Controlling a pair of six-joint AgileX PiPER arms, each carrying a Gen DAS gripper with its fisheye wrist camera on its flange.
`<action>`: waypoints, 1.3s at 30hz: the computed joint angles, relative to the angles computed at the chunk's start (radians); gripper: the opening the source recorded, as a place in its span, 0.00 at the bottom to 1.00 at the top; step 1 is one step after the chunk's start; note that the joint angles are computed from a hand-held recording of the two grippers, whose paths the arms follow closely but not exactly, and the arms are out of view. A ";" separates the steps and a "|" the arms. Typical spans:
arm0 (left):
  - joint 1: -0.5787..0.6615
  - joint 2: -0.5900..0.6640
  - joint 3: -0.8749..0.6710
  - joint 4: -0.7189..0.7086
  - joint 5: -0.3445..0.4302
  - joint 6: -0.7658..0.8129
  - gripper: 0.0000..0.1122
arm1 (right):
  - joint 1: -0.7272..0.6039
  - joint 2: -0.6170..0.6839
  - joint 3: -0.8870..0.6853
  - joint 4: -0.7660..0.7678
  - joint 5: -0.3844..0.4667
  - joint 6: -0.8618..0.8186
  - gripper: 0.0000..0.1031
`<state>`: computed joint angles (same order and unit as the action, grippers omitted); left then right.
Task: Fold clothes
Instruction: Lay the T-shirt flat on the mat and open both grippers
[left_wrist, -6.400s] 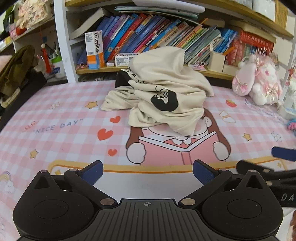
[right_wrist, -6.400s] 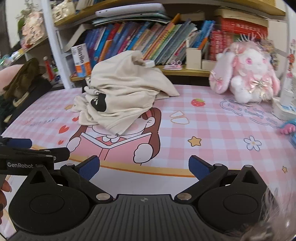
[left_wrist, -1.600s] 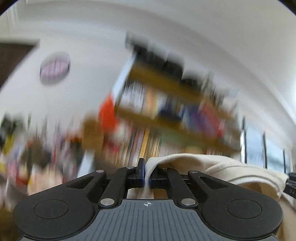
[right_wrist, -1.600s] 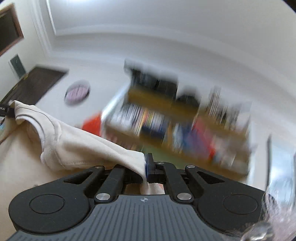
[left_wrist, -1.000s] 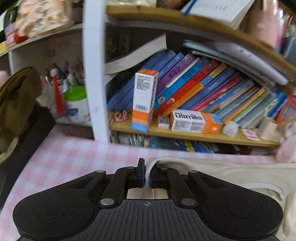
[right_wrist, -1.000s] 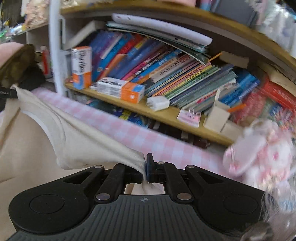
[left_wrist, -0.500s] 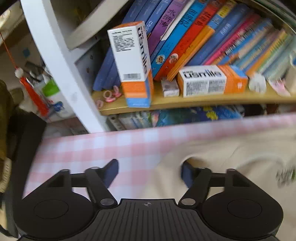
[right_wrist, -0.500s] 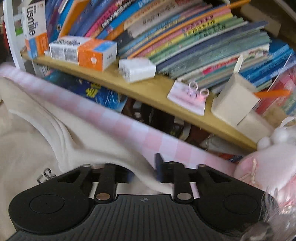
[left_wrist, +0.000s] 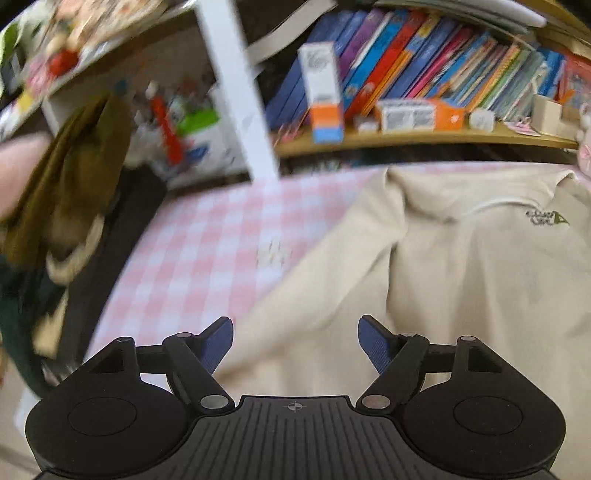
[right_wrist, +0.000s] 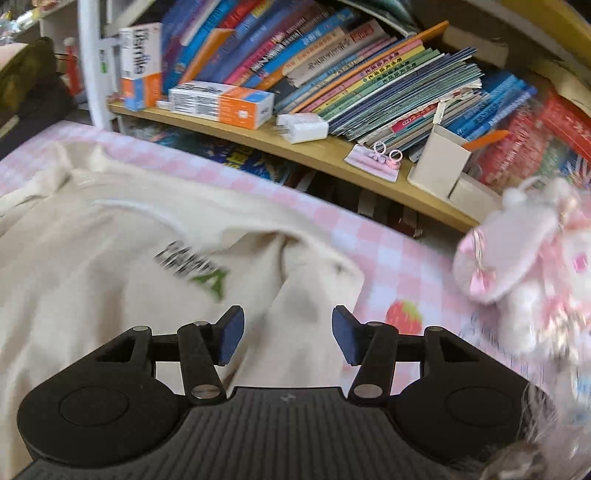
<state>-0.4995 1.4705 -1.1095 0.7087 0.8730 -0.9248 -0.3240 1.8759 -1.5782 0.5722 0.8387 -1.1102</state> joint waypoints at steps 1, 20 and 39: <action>0.008 -0.012 0.025 0.004 -0.010 -0.020 0.68 | -0.003 -0.044 0.060 0.013 -0.018 -0.012 0.50; 0.311 0.001 0.022 -0.077 -0.129 0.143 0.04 | -0.016 -0.265 0.379 -0.154 -0.191 0.222 0.43; 0.461 0.476 -0.777 -0.161 0.196 0.391 0.44 | -0.160 -0.108 0.082 -0.078 0.083 0.310 0.44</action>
<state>-0.0384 1.9460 -1.8867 0.5473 1.0692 -0.5342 -0.4839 1.7681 -1.4958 0.4947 0.9220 -0.8005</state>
